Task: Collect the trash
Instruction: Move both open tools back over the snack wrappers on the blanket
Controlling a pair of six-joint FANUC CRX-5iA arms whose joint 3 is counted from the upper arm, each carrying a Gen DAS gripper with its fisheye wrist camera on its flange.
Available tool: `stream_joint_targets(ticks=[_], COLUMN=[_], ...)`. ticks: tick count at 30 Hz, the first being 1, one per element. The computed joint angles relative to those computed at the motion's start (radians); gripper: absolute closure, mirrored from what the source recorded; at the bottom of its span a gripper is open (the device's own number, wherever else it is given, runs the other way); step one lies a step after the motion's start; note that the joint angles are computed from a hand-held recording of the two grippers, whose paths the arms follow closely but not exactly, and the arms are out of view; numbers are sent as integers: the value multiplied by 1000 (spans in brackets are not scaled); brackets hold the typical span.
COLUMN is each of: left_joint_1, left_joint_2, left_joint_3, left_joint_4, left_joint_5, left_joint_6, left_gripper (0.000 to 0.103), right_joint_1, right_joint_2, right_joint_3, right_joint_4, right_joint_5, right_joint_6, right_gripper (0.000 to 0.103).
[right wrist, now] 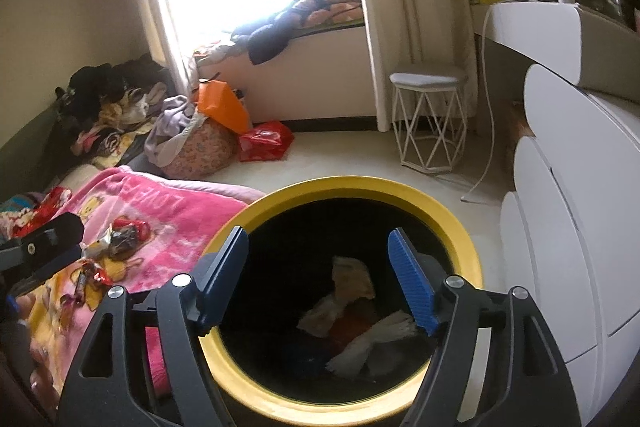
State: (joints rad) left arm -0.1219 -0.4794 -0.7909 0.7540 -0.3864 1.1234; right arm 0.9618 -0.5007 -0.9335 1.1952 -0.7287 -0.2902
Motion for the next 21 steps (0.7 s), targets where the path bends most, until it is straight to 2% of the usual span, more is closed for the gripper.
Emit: stream_joint_targets(ticks=[8, 21], left_joint_1=[73, 229], left_joint_2=[-70, -171], left_joint_3=[-14, -55], left_joint_4=[-88, -96], left_joint_5=[-4, -45], left_joint_6=[73, 70], left_gripper=[11, 11], right_joint_1=[27, 77], right_joint_2=[30, 108], right_joint_3=[22, 91], right_joint_4=[21, 25], right_joint_5=[22, 99], right_joint_6=[28, 94], right_gripper=[30, 27])
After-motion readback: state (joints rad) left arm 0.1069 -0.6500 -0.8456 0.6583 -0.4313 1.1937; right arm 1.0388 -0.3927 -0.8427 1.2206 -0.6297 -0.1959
